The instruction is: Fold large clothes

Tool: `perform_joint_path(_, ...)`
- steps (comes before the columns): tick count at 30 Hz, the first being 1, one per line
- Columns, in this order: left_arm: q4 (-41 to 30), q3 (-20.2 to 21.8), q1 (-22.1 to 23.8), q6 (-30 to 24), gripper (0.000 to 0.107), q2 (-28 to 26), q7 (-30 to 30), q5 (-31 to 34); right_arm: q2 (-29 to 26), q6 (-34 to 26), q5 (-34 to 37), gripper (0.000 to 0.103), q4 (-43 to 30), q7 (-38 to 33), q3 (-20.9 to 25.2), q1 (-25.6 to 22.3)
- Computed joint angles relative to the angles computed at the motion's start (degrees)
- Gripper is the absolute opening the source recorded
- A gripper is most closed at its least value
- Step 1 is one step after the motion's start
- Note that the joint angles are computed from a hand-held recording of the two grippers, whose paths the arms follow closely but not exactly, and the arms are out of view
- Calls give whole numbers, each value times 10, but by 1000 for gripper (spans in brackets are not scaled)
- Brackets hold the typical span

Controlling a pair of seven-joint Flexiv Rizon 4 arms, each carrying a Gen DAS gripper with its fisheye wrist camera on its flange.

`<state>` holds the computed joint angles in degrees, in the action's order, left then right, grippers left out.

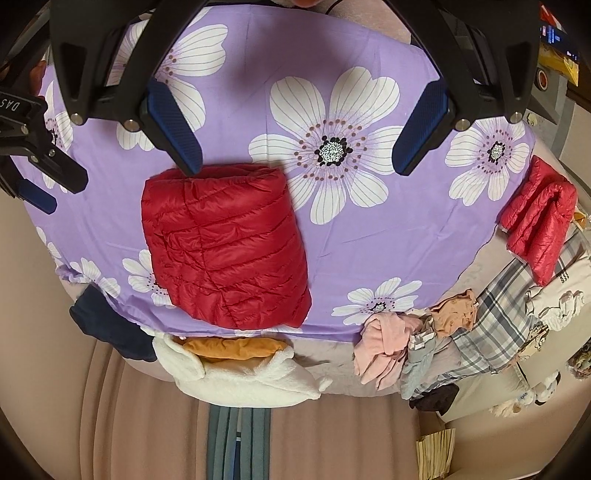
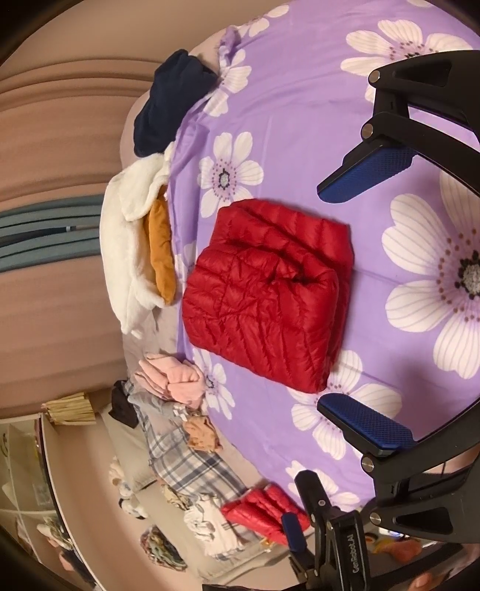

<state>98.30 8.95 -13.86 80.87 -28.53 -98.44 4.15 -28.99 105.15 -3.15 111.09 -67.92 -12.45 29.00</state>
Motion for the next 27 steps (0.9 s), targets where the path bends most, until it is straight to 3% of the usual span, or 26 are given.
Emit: perform_joint_path(27, -2, -3, 0, 0, 103, -2, 5, -3, -4, 1, -2, 102, -2, 0, 6, -6)
